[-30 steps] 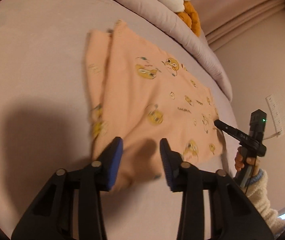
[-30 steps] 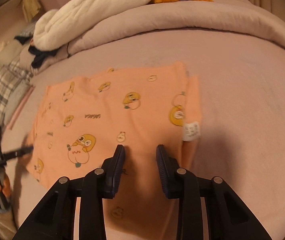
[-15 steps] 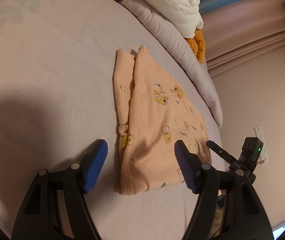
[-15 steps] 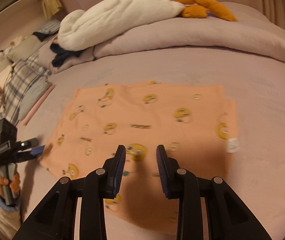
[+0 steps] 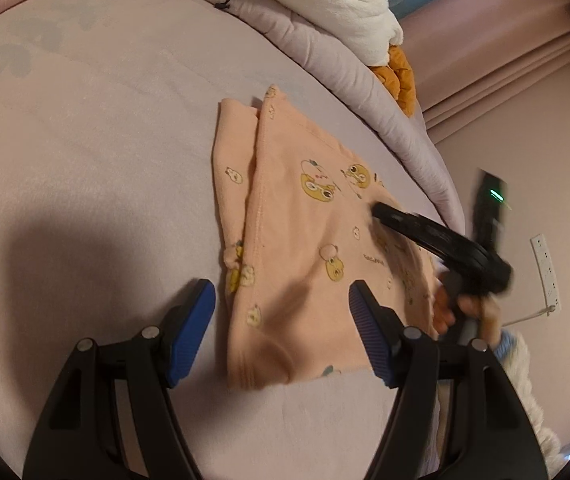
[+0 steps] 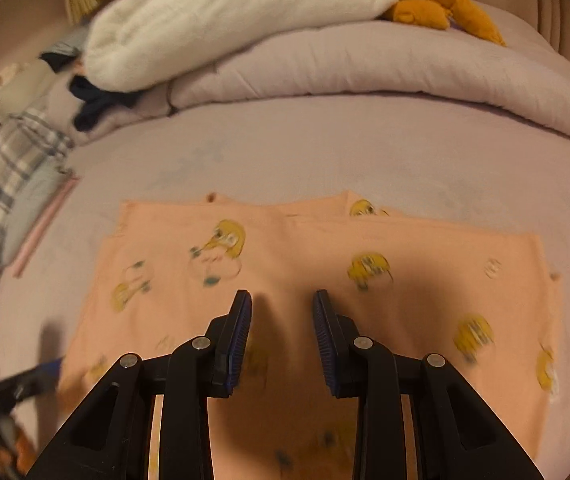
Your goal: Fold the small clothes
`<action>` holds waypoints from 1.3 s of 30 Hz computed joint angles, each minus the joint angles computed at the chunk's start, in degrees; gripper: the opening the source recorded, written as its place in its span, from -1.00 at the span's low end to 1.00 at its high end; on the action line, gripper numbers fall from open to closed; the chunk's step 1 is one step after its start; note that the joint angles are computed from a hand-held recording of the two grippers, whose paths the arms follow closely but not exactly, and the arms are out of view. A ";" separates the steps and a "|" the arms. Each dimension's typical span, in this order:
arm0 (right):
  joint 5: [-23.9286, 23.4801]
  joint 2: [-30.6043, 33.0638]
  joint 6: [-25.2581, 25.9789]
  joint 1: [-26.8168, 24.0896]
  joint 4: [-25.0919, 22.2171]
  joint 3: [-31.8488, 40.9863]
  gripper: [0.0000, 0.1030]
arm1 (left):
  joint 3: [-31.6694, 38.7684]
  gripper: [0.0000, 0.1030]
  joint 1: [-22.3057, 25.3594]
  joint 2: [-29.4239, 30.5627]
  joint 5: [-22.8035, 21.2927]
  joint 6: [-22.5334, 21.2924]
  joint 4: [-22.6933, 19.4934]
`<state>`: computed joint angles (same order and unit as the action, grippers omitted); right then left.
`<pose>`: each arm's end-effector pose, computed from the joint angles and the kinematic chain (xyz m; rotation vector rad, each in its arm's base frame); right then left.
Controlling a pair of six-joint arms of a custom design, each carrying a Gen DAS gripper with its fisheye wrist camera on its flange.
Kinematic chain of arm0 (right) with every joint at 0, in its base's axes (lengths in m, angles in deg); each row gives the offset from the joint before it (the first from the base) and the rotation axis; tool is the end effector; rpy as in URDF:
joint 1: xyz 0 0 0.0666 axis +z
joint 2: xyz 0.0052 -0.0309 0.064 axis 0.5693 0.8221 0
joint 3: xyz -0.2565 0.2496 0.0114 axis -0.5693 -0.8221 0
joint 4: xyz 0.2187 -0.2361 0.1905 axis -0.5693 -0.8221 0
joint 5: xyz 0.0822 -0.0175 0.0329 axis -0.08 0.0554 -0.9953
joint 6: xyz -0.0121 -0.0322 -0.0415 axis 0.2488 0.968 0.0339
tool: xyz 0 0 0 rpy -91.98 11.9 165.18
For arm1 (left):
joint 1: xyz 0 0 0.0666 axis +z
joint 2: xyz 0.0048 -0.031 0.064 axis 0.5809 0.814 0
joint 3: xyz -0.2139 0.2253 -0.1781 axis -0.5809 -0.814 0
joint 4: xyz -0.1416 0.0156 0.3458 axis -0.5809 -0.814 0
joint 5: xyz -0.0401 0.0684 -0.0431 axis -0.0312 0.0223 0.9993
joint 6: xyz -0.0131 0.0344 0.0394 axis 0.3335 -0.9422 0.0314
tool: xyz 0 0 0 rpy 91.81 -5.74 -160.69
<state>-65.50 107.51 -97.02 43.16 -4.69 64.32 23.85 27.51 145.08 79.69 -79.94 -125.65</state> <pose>0.5577 0.0799 0.2996 0.3720 2.4787 0.1456 0.5633 -0.1049 0.2884 0.3481 2.5569 -1.1076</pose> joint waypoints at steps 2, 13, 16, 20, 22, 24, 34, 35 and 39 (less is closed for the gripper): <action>0.14 4.02 -0.74 -0.26 -4.46 4.69 -0.39 | -0.61 0.33 0.11 -0.49 0.53 -0.17 -0.13; 5.05 -0.04 0.86 3.26 -4.92 0.80 -0.37 | -5.54 0.37 -0.07 -5.63 0.23 -2.32 0.54; 8.84 -3.51 3.52 6.12 -4.23 -4.54 -0.37 | -6.65 0.37 -0.16 -6.50 -0.05 -2.00 0.83; 12.44 -6.41 4.02 8.29 -2.89 -8.98 -0.37 | -8.63 0.37 -0.04 -7.89 0.43 -1.36 0.89; 13.63 -7.92 3.01 9.51 -2.95 -10.73 -0.37 | -9.45 0.37 -0.03 -8.50 0.43 -1.24 0.82; 13.97 -9.31 2.29 10.67 -3.23 -12.34 -0.37 | -10.07 0.37 -0.09 -9.01 0.00 -0.99 0.65; 8.57 -14.08 0.08 12.36 -5.55 -16.79 -0.33 | -10.23 0.41 -0.07 -9.50 -0.71 0.39 0.22; 7.13 -15.11 -0.23 12.30 -5.27 -17.45 -0.32 | -10.18 0.41 0.03 -9.35 -0.47 0.87 0.53; 1.33 -21.20 -1.90 11.93 0.73 -22.47 -0.24 | -8.94 0.41 -0.17 -7.94 -0.62 3.84 2.39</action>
